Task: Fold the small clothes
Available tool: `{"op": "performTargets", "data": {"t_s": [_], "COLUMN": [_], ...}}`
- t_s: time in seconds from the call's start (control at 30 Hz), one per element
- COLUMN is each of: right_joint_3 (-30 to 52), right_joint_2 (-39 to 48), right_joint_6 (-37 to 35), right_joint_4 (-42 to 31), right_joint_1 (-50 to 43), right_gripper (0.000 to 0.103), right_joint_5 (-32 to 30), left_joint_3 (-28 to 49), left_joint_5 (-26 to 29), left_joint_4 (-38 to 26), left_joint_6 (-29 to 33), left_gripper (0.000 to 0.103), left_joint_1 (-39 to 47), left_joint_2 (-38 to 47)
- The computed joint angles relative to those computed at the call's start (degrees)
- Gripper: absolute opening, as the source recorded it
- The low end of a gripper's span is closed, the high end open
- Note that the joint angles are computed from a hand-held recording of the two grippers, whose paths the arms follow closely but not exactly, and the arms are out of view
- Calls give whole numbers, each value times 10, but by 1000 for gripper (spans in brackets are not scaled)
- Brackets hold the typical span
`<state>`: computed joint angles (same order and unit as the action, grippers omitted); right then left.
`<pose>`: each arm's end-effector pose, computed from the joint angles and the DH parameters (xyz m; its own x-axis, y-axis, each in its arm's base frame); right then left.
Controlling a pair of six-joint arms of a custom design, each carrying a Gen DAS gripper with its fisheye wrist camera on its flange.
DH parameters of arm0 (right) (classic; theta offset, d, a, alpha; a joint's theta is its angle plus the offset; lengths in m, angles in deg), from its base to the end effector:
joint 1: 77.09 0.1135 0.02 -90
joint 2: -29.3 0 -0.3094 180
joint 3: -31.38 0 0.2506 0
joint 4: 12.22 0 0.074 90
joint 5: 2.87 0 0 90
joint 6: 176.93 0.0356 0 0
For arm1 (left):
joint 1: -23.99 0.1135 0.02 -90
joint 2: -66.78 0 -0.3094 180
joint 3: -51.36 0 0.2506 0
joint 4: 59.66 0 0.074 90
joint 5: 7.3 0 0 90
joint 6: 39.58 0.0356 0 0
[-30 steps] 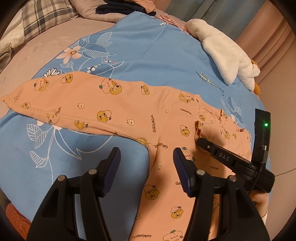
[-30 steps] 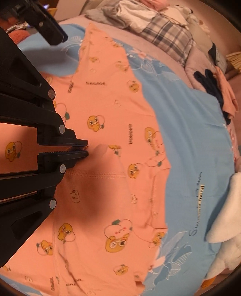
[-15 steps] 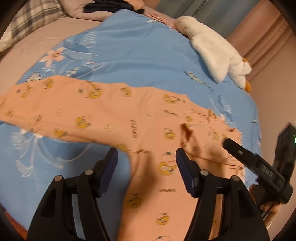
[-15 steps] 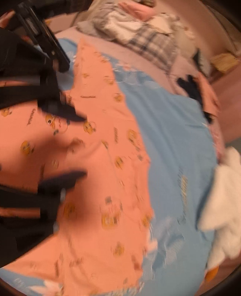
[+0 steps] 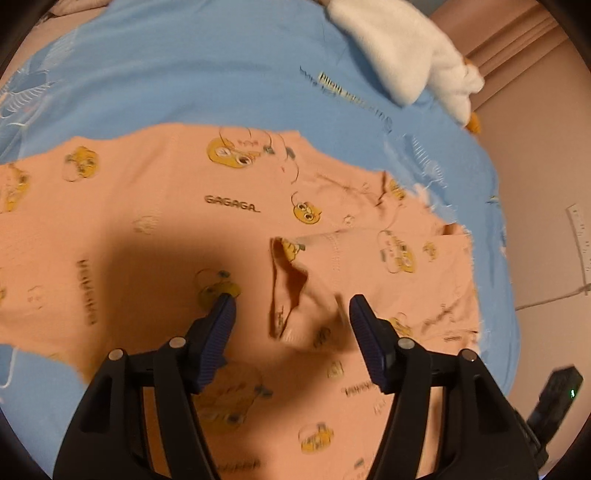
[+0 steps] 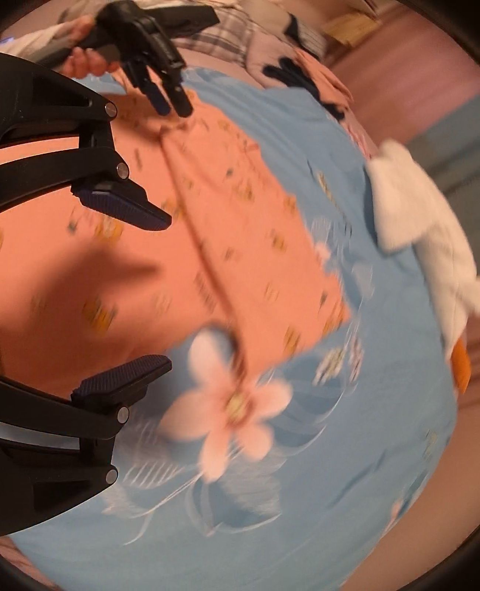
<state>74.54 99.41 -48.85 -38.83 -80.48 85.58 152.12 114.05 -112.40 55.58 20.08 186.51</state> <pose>0.2029 -0.0111 0.2027 -0.6056 0.6535 -0.4541 0.5292 0.7569 0.3835 0.4409 -0.0487 0.2016 -0.9235 0.1401 -0.3570 0.3054 0.8317 -0.4638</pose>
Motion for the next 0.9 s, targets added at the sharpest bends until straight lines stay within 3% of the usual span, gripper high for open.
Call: {"op": "performTargets", "data": {"t_s": [0.1,0.13,0.2,0.27,0.33,0.9], "right_joint_3": [-24,-32,-44,-51,-55,-54], "right_joint_2": [-10,-16,-26,-21,-33,-28], "right_joint_6": [3,5,14,18,20,24], "right_joint_4": [9,12,17,34,27,38], "right_joint_1": [-26,-31,-33,-41,-43,-53], "right_gripper": [70,70,70,70,70,70], "right_joint_5": [-18,-20,-19,-28,-29,-31], "left_joint_3": [-6,-5,-15,-29,-13,38], "left_joint_5": [-3,4,-12,-25,0,-2], "left_joint_4": [20,16,28,46,19,5], "left_joint_6": [-4,-4,-2,8,6,4], "left_gripper": [53,43,39,13,10,9], "left_joint_1": [-11,-13,-22,-29,-28,-11], "left_joint_2": [-3,-1,-5,-13,-1,-82]}}
